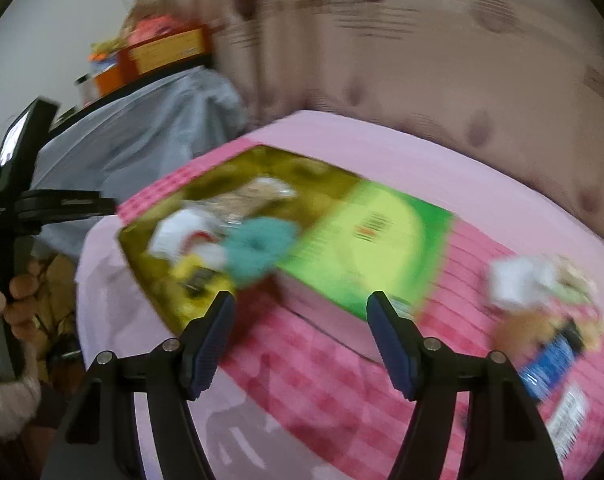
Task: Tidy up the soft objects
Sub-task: 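Grasp the white printed packet with the right gripper while the left grasps the blue protein stick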
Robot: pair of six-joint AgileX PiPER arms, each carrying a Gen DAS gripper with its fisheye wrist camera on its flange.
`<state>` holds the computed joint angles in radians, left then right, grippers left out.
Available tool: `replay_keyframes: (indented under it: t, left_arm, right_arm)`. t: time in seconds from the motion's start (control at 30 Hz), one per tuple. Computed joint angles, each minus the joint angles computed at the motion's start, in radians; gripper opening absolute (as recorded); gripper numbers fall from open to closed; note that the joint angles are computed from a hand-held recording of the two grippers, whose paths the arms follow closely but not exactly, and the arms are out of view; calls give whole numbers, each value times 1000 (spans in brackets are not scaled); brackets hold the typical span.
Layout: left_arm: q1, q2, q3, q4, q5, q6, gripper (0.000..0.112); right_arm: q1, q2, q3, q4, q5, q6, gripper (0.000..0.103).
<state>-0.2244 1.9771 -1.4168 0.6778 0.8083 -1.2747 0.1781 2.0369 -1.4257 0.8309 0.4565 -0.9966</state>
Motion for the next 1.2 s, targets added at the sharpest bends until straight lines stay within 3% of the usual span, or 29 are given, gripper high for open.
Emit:
replay_keyframes:
  t: [0.17,0.47,0.8,0.9,1.0,1.13,1.2]
  left_arm:
    - [-24,-2,-1,34,5,-5,46]
    - [-72,1,-17,71,2,21,46]
    - [-133,10,-40,126,2,66,46]
    - [-172,18,-58,152,12,85,46]
    - [-211,30,-83,154,11,113,50]
    - [-271,63,-141,112,-7,201,52]
    - [-299,90,-190,52,-34,275,52]
  right_arm:
    - [-135,-40,71,-59,-50,39,67]
    - [-330,-3,104,-334,-121,315,73]
    - [-358,84,57,-430,-125,438,75]
    - [-352,121,24,-520,-131,529,75]
    - [-377,142,7,-436,-120,453,75]
    - [-395,151,-10,-424,-114,425,70]
    - [-406,154,-14,-397,-117,387,58]
